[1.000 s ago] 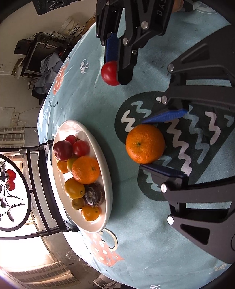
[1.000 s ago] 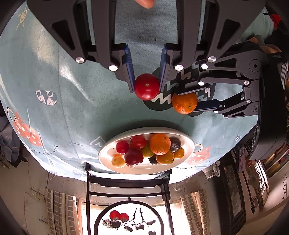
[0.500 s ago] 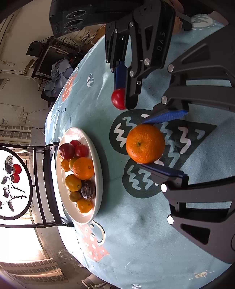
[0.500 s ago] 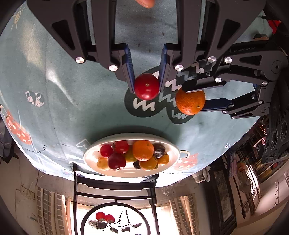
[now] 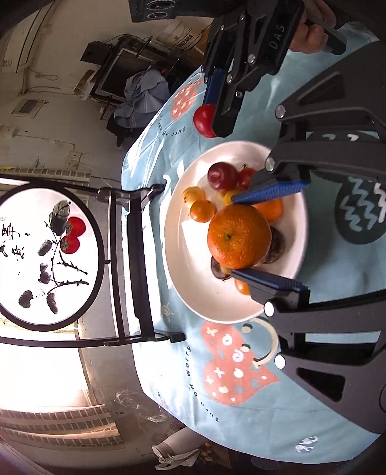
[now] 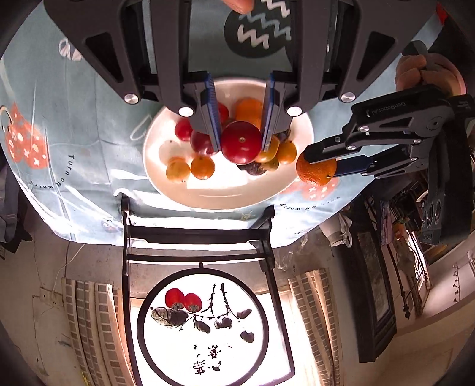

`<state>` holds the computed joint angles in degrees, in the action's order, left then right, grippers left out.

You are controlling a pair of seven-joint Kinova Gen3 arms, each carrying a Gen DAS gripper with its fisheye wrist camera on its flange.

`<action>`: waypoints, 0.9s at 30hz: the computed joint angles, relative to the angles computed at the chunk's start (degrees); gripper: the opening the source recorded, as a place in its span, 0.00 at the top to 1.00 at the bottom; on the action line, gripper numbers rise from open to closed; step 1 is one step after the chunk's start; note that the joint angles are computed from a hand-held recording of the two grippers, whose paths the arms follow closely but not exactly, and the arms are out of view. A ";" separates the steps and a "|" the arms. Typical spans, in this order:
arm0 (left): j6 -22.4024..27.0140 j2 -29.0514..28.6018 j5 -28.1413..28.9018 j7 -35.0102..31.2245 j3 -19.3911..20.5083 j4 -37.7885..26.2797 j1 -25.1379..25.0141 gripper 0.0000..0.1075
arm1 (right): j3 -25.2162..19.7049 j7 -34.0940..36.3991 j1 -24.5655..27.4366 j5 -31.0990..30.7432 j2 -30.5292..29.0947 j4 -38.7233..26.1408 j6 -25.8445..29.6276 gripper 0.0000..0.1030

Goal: Organize fruits
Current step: 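Carry the red tomato and orange onto the plate and release both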

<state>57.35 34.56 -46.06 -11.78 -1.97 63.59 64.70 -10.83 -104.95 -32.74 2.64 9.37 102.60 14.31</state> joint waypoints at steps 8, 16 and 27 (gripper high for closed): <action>0.58 5.45 8.61 -8.91 -0.22 -7.88 -8.83 0.59 | -0.16 4.72 1.93 -1.36 11.96 -12.06 4.39 0.75; 1.31 8.11 12.81 -11.65 -1.74 -10.34 -10.76 0.58 | 0.39 8.62 1.52 -2.90 15.41 -14.95 4.57 0.74; 11.92 3.54 2.05 -1.23 -5.59 -7.45 1.66 0.10 | -6.97 14.17 7.95 -10.99 3.52 -2.96 0.70 0.41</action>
<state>69.28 38.10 -44.01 -13.01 -7.56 56.14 66.36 -17.79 -90.78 -24.79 -8.35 12.88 99.64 15.01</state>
